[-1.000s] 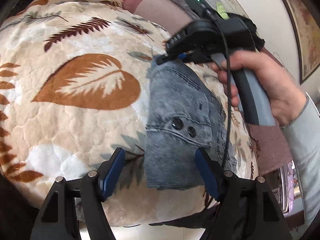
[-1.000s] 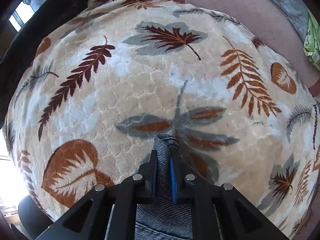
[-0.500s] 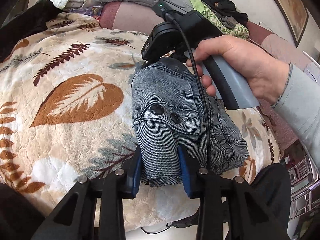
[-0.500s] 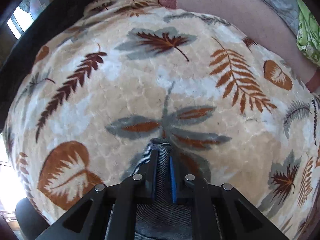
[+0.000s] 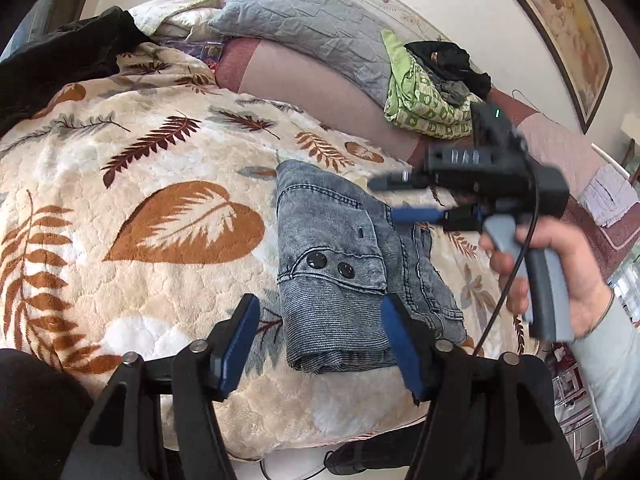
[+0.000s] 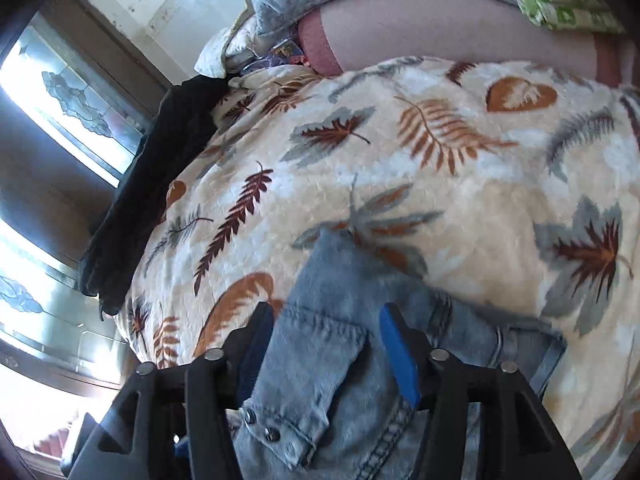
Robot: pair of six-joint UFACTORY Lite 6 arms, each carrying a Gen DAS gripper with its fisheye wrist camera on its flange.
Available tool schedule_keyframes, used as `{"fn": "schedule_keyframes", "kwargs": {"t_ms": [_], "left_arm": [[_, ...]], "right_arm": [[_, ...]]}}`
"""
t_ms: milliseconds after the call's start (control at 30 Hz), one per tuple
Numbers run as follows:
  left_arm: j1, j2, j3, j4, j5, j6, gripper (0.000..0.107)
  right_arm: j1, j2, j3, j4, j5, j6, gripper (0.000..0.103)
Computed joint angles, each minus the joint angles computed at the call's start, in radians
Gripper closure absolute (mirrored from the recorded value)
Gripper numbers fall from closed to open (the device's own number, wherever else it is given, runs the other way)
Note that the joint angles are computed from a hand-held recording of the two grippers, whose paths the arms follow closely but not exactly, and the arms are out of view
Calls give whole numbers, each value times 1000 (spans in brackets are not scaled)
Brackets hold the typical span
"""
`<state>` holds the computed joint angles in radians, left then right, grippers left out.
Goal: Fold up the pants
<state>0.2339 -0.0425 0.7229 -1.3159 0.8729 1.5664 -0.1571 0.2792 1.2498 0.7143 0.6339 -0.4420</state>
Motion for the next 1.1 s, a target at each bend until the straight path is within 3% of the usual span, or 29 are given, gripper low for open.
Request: {"fn": "schedule_keyframes", "kwargs": {"t_ms": [67,133,367,500,700,767,833,933,1100], "left_arm": [[-54,43,42,51,-58,-79,39],[-151,143,109,193,-158,-210,39],[-143,61,115,240,-155,-299,39],[-193,72,137,342,-212,-414,39],[-252,7,111,425,-277,-516,39],[-275,-5,107,453,-292,-553,39],[-300,-16,101,485,-304,-589,39],[-328,-57,74,526,-331,-616,39],[-333,-65,89,525,-331,-603,39]], "right_arm": [[-55,31,-92,33,-10,-47,37],[-125,-11,-170,190,21,-179,38],[-253,-415,-565,440,76,-447,34],[-329,-430,-704,463,106,-580,30],[-462,-673,-791,458,240,-589,29],[-447,-637,-810,437,201,-611,21],[-455,-536,-817,431,161,-623,21],[-574,-556,-830,466,277,-680,21],[-708,-546,-790,421,323,-689,21]]}}
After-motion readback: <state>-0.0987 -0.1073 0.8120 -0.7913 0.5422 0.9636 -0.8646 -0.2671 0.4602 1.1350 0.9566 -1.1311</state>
